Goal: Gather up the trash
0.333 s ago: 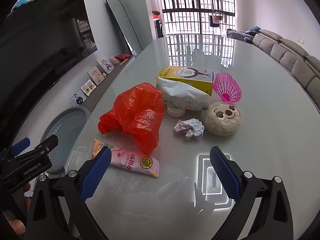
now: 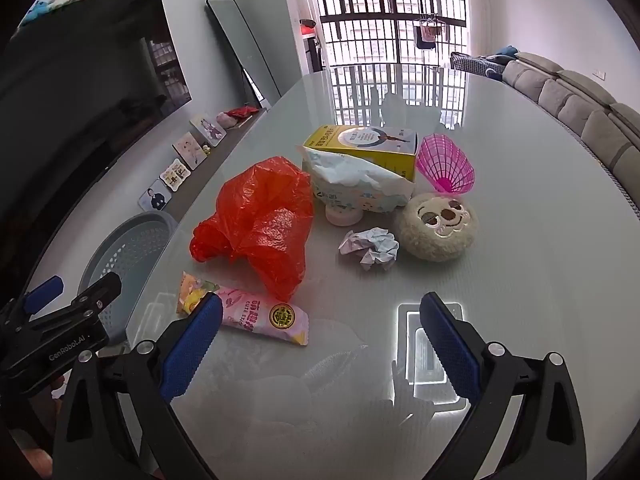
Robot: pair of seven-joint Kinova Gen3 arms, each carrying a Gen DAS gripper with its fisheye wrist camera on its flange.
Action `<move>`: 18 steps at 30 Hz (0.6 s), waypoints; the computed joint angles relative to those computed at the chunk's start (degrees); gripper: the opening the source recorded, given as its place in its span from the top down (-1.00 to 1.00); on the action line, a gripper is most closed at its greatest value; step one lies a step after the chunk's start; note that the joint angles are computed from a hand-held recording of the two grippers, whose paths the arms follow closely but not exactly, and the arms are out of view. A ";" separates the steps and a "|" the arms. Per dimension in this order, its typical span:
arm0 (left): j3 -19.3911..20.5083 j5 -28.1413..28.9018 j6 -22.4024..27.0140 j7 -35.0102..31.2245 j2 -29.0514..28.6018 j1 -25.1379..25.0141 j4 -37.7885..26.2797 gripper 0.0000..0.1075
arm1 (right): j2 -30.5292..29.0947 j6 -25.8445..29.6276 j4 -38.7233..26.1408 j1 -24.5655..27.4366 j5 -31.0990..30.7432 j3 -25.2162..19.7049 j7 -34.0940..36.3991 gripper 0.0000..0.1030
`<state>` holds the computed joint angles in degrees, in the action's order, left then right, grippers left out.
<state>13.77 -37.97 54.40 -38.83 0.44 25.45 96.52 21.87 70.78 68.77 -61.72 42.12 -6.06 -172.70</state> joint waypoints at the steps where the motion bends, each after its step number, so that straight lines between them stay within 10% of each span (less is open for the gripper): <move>1: 0.04 0.36 0.03 -0.26 0.27 0.01 -0.29 -0.80 | -0.06 -0.09 0.15 0.02 -0.07 -0.02 -0.10 -0.83; 18: 0.52 -0.77 0.18 1.60 0.56 2.23 -0.05 -0.80 | -1.91 -0.58 3.00 0.63 0.89 -1.20 -2.60 -0.83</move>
